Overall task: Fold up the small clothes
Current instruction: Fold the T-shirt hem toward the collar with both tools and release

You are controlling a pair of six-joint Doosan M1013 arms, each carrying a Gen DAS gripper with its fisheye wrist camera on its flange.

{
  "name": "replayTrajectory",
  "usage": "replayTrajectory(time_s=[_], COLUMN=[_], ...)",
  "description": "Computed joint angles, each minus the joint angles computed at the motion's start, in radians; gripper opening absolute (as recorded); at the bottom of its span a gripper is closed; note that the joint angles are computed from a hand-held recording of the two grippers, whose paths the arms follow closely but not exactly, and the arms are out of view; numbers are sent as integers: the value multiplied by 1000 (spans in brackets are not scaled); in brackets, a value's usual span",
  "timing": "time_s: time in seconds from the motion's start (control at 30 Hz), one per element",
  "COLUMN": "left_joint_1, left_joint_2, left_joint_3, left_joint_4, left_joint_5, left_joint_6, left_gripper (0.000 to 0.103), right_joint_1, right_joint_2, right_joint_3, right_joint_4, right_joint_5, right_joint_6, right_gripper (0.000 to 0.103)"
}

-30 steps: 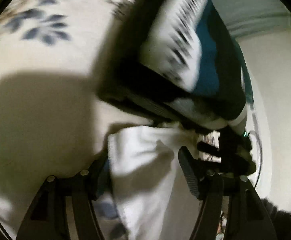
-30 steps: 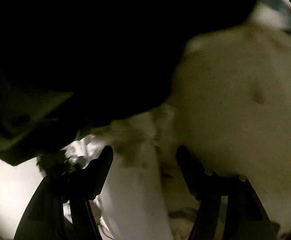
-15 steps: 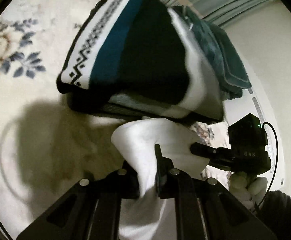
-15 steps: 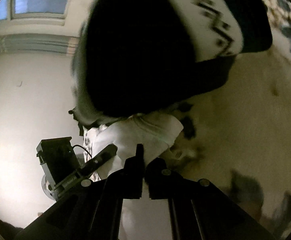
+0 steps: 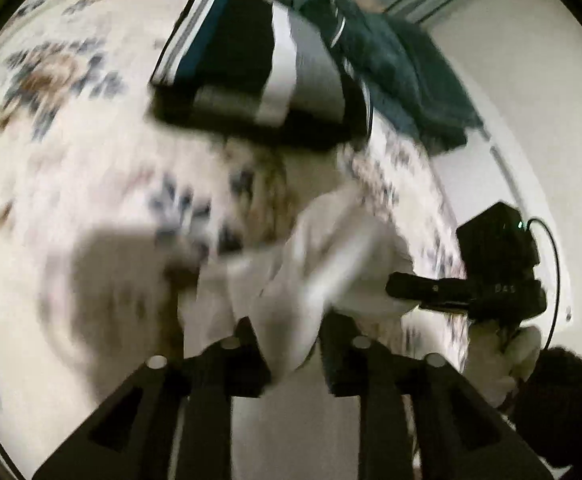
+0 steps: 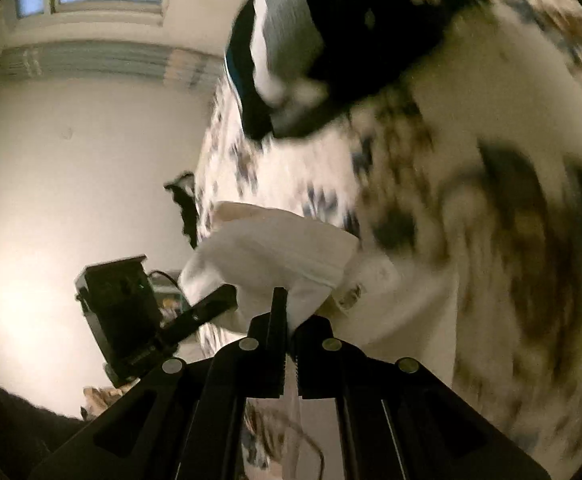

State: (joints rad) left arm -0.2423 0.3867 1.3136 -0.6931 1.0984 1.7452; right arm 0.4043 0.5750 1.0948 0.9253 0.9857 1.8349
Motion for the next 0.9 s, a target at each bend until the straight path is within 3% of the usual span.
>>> replayTrajectory(time_s=[0.03, 0.1, 0.2, 0.3, 0.4, 0.5, 0.63, 0.7, 0.77, 0.83, 0.87, 0.9], left_joint_1=[-4, -11, -27, -12, -2, -6, -27, -37, -48, -62, -67, -70], left_joint_2=[-30, -66, -108, -137, -132, -95, -27, 5, 17, 11, 6, 2], left_joint_3=[38, 78, 133, 167, 145, 103, 45, 23, 18, 29, 35, 40], left_joint_4=[29, 69, 131, 150, 162, 158, 171, 172, 182, 209, 228, 235], left_joint_5=[23, 72, 161, 218, 185, 105, 98, 133, 151, 147, 136, 130], left_joint_6=[-17, -50, -150, -218, -240, -239, -255, -251, -240, -223, -223, -224], left_gripper=[29, 44, 46, 46, 46, 48, 48, 48, 48, 46, 39, 23], right_joint_1=[15, 52, 89, 106, 102, 116, 141, 152, 153, 154, 151, 151], right_joint_2=[-41, -63, -69, -77, -108, -77, 9, 21, 28, 31, 32, 38], right_joint_3=[79, 121, 153, 173, 175, 117, 9, 7, 30, 46, 73, 91], right_joint_4=[-7, -13, -89, -132, -190, -286, -416, -459, -416, -368, -279, -206], right_joint_5=[29, 62, 171, 206, 144, 73, 132, 143, 136, 155, 131, 105], right_joint_6=[10, 41, 107, 163, 254, 319, 473, 547, 582, 581, 550, 525], right_gripper=[6, 11, 32, 36, 40, 41, 41, 41, 41, 41, 41, 41])
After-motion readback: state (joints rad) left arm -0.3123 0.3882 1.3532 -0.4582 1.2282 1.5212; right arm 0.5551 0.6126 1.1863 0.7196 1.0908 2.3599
